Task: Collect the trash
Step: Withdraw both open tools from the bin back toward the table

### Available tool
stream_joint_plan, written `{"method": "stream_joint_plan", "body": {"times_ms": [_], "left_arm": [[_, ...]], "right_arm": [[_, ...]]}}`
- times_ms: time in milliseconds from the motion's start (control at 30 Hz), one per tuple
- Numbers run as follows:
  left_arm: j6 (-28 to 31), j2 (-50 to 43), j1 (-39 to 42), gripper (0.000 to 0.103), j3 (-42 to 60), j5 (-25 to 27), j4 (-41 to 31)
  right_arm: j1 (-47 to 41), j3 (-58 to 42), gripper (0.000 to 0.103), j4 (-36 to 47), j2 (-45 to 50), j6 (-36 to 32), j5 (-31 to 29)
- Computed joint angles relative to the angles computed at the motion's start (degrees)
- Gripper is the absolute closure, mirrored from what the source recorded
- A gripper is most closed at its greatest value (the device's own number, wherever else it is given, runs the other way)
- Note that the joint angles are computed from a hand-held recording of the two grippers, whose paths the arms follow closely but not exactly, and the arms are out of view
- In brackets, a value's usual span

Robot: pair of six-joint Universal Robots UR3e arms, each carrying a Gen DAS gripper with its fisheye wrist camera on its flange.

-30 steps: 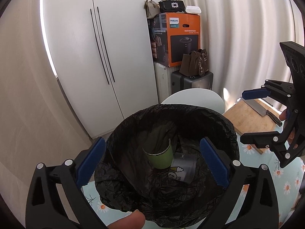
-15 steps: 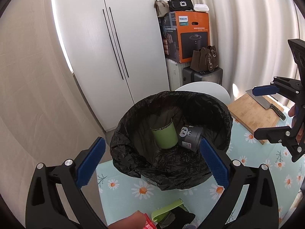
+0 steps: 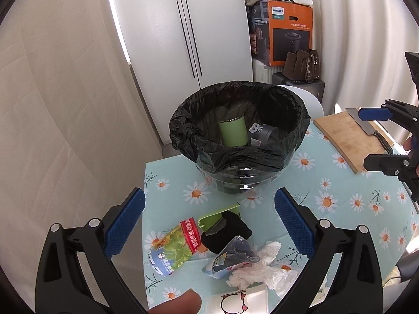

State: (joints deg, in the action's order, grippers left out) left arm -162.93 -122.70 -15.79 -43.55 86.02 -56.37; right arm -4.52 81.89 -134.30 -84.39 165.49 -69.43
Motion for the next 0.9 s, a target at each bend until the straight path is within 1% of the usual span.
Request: {"method": "stream_joint_plan", "body": {"times_ms": [133, 233, 400, 667, 900], "left_arm": [[-2.1, 8.0, 0.1, 0.006, -13.5, 2.3, 4.3], [-3.2, 12.8, 0.5, 0.006, -21.0, 3.3, 6.1], [-4.1, 19.6, 1.3, 0.006, -32.2, 4.6, 9.2], [-5.5, 26.6, 3.1, 0.006, -44.2, 5.8, 12.0], [-4.7, 30.2, 5.4, 0.006, -50.1, 5.3, 12.5]], "right_arm": [[-0.2, 4.4, 0.009, 0.4, -3.2, -1.2, 2.1], [0.0, 7.6, 0.009, 0.5, -5.2, -2.4, 2.9], [1.2, 11.6, 0.009, 1.0, -7.1, -4.4, 2.2], [2.5, 17.1, 0.009, 0.8, -8.8, -5.9, 2.5], [5.4, 20.3, 0.009, -1.3, -7.8, -5.7, 1.8]]}}
